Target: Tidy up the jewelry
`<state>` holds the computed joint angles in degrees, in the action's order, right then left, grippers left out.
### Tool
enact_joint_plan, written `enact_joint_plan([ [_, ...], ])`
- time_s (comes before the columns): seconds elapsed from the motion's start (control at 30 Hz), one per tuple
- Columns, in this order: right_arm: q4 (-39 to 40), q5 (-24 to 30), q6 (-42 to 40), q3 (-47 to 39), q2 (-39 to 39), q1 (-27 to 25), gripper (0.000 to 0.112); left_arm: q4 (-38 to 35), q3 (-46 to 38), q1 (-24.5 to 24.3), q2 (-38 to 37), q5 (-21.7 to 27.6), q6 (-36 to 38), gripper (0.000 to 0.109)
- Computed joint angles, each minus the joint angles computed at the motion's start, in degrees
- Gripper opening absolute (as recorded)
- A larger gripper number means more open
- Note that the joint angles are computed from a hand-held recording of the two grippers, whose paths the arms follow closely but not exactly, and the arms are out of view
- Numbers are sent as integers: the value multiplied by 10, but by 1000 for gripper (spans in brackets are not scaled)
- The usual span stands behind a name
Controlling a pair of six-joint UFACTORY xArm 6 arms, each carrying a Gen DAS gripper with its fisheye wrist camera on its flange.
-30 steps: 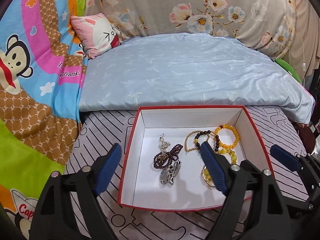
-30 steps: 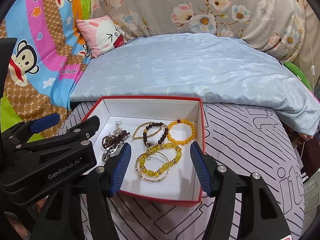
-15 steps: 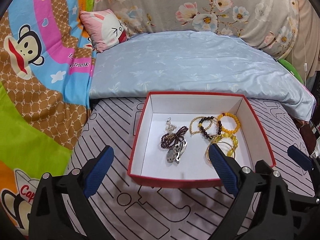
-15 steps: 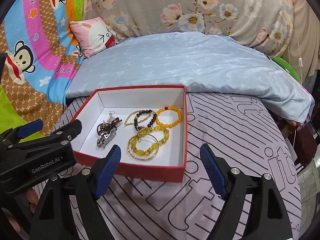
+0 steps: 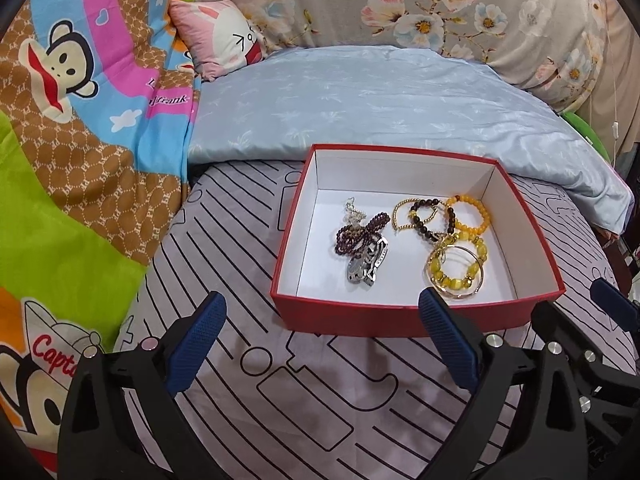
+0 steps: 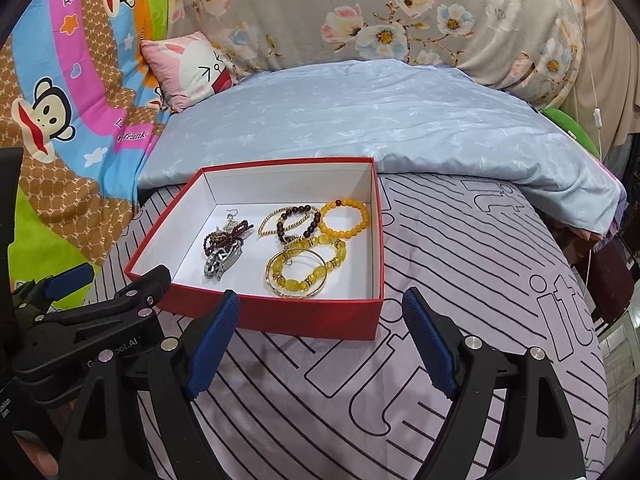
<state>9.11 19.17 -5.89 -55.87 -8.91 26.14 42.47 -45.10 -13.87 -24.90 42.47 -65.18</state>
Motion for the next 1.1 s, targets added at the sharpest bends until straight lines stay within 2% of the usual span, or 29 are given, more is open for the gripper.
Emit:
enact_joint_plan([
  [0.37,-26,-3,25,1,3,1,81,16,-1,-5,2,14,-4,95],
  [1.1,-19,-1,20,-2,6,-1,81,10,-3,-5,4,15,-2,94],
])
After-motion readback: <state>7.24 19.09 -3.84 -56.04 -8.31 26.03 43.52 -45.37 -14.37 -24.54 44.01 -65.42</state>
